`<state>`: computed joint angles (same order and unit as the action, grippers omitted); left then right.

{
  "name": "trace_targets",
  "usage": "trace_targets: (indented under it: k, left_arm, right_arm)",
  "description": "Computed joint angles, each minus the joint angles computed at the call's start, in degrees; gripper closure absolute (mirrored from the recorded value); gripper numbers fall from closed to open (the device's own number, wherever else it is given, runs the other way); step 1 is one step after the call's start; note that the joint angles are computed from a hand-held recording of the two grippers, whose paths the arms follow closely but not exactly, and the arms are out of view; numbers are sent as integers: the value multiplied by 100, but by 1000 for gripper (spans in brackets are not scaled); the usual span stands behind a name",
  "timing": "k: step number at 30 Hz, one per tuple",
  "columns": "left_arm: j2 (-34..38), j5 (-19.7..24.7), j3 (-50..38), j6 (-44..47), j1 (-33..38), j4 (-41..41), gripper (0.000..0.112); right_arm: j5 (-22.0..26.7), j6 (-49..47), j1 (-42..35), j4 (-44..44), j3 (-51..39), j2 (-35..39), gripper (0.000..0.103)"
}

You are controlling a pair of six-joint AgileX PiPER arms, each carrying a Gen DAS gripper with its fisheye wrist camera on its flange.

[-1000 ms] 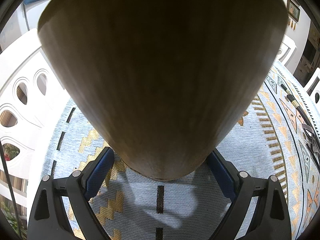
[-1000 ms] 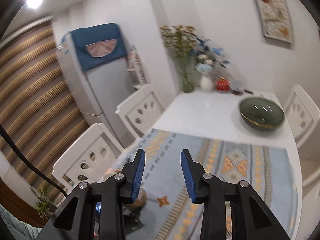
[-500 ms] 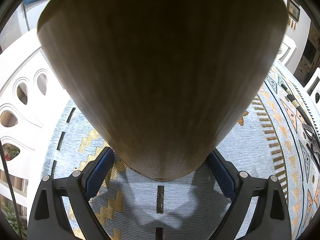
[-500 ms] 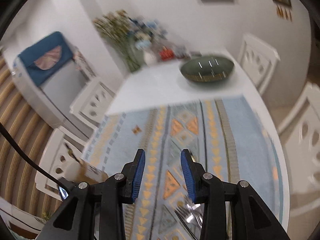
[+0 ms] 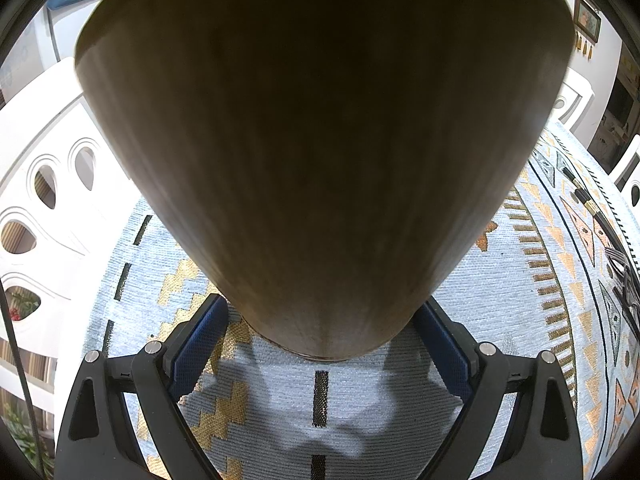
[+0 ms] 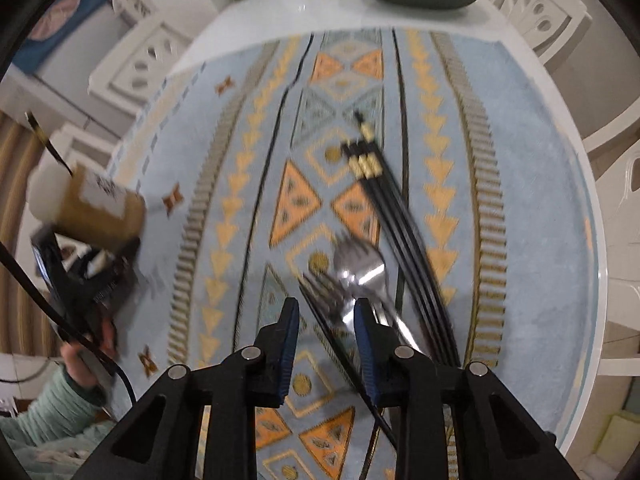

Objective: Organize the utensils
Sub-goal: 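Move the open right gripper back down to the utensil pile, then grasp a silver fork with the right gripper and lift it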

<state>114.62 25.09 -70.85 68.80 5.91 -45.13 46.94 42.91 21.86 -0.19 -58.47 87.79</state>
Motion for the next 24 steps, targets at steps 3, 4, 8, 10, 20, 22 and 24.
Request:
trace_targets:
  k: [3, 4, 8, 10, 20, 22, 24]
  left_arm:
    - [-2, -1, 2, -3, -2, 1, 18]
    - [-2, -1, 2, -3, -2, 1, 18]
    - [-6, -5, 6, -10, -5, 5, 18]
    - [-6, -6, 6, -12, -5, 9, 17]
    - [-6, 3, 0, -17, -4, 15, 17]
    - [-4, 4, -4, -20, -6, 18, 16]
    - [-2, 5, -8, -21, -6, 20, 16]
  right_arm:
    - [194, 23, 100, -92, -110, 286, 83]
    - [199, -14, 96, -81, -99, 331, 84]
    - [305, -69, 124, -193, -89, 551, 85]
    - [284, -172, 66, -111, -57, 606, 85]
    - [267, -702, -48, -20, -292, 977, 84]
    - [314, -807, -116, 42, -526, 1164, 84]
    - [309, -987, -227, 210, -570, 1217, 83]
